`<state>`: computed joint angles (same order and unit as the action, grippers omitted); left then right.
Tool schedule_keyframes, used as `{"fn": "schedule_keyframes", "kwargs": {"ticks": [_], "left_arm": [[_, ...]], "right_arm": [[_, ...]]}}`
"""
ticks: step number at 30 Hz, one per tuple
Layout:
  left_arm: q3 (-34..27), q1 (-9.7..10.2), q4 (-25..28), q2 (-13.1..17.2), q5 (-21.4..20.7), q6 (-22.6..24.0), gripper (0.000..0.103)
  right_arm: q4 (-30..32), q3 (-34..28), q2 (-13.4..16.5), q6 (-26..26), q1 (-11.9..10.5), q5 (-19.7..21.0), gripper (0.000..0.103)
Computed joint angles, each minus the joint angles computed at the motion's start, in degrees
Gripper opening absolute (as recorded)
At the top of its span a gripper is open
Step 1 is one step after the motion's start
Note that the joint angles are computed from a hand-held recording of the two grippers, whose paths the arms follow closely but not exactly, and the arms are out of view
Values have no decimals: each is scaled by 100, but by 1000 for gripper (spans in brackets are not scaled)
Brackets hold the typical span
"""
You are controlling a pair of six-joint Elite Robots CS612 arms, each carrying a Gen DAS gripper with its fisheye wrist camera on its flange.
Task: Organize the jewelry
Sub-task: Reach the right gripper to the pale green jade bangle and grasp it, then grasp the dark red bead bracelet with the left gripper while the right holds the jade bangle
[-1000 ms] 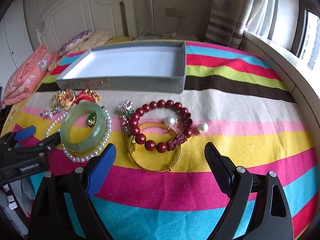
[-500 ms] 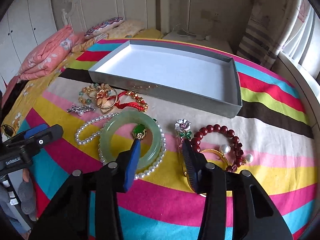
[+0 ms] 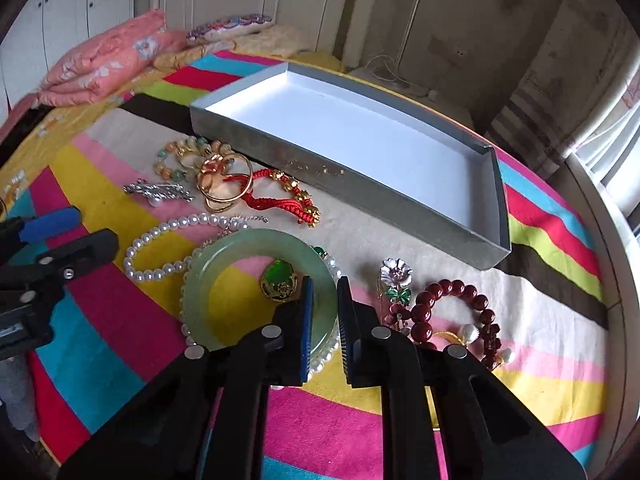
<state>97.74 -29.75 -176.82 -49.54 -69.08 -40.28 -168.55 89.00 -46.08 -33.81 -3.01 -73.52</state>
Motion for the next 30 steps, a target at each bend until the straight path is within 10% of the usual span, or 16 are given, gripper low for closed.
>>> {"fn": "schedule_keyframes", "kwargs": {"ticks": [8, 19, 27, 30], "left_arm": [[37, -182, -540, 28, 325, 812, 74], [-1113, -320, -18, 439, -669, 2041, 97], [-1980, -43, 770, 863, -2563, 1263, 68], [-2260, 80, 929, 1028, -3243, 898, 41]], "right_arm": [[-961, 480, -206, 583, -412, 774, 14], [-1578, 691, -325, 1648, -1060, 1063, 15], [-1612, 689, -299, 1913, -1277, 1287, 15], [-1686, 690, -281, 2048, -1339, 1511, 7]]}}
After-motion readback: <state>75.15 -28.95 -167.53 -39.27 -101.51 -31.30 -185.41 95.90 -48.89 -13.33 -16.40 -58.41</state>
